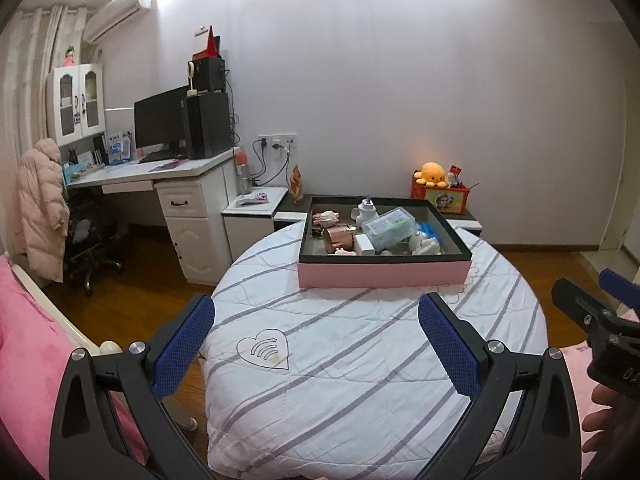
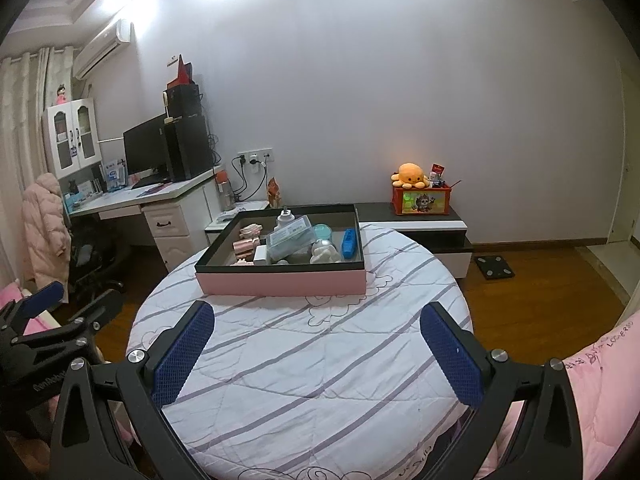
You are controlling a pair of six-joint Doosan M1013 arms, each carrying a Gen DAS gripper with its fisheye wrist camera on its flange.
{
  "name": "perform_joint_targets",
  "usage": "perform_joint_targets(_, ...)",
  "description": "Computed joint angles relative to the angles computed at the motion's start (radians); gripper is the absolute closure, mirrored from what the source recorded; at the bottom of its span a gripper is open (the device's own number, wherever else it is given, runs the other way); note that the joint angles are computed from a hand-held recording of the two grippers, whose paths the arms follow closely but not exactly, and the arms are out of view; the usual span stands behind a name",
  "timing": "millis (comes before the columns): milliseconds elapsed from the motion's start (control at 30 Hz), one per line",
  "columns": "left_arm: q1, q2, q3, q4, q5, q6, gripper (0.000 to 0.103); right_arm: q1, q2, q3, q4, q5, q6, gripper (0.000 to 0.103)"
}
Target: Organize rigid objects
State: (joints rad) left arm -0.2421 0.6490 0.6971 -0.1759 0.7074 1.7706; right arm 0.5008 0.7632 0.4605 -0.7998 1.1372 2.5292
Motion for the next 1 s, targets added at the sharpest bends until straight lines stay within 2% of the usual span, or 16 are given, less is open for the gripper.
perform_joint_targets(367,0.003,-0.012,0.013,-0.004,-0.016,-0.004,0.000,0.003,0.007,-0.017,0.003,0.007,-0.010,0.000)
perform_joint_targets(733,0.004,0.003,-0.022,-0.028,0.035,0.037,0.000,0.002,0.018,-0.037,0.013,0.021,-0.023,0.000)
perform_joint_targets(1000,0.005,0.000,-0.016,-0.048,0.032,0.066,0.000,0.001,0.018,-0.036,0.019,0.020,-0.025,0.000)
